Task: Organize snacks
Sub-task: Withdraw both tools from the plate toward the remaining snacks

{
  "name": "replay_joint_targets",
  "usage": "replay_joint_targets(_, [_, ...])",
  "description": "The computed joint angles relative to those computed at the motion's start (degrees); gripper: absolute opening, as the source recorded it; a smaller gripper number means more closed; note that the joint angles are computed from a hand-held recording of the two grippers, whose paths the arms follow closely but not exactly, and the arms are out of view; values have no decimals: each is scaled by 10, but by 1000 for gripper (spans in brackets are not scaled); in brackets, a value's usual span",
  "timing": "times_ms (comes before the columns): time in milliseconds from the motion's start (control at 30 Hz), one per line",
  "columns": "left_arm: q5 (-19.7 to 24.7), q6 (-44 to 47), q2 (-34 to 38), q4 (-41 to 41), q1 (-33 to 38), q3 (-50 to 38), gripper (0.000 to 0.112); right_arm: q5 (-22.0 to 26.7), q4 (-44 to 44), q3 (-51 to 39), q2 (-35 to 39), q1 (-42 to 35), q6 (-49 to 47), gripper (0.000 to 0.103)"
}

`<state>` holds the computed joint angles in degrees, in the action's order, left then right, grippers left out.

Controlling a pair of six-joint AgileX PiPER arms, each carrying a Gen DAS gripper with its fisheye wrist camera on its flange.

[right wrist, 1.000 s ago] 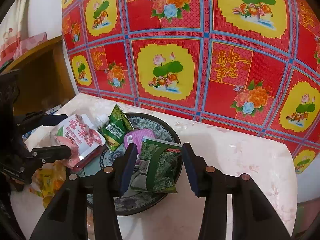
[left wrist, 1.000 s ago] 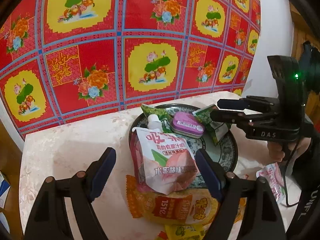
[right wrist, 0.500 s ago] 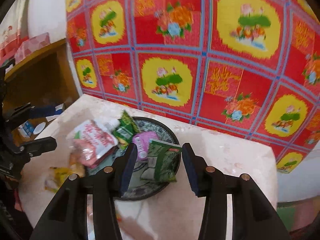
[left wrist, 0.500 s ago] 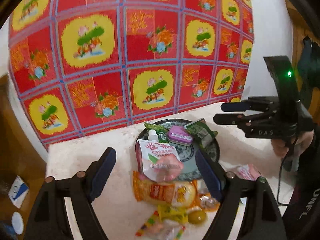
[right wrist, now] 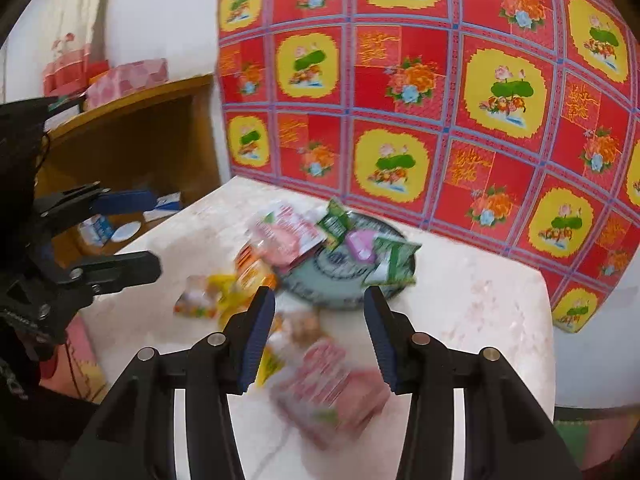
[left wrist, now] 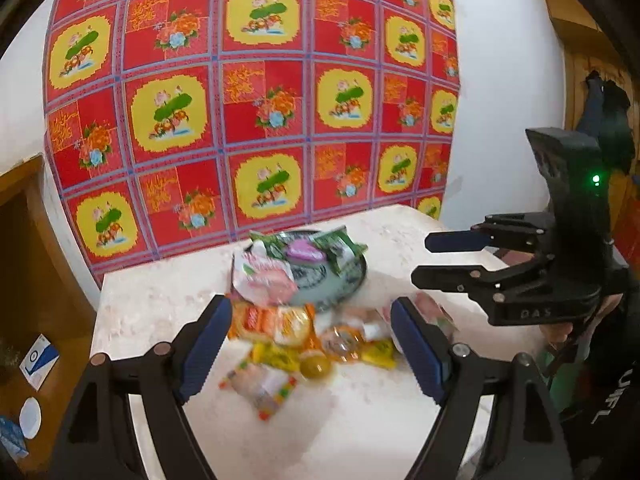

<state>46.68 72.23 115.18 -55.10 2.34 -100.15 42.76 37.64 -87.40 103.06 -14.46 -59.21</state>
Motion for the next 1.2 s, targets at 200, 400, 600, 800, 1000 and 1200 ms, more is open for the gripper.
replay_joint_targets(200, [-85, 130, -54, -89, 4, 159, 85, -24, 58, 133, -79, -11, -100, 48])
replay_joint_targets(400, [5, 105, -19, -115, 50, 183, 85, -30, 135, 236, -116, -22, -133, 48])
replay_joint_targets(600, [-45, 169, -33, -164, 54, 255, 85, -68, 241, 326, -110, -23, -200, 48])
replay_joint_targets(800, [-74, 245, -33, -208, 54, 289, 85, -126, 327, 358, -100, -5, -274, 48])
replay_joint_targets(1000, [-73, 195, 5, -144, 58, 182, 85, -139, 364, 354, -88, 1, -316, 47])
replay_joint_targets(1200, [-16, -55, 127, 100, 30, -81, 85, -133, 387, 353, -81, -2, -343, 48])
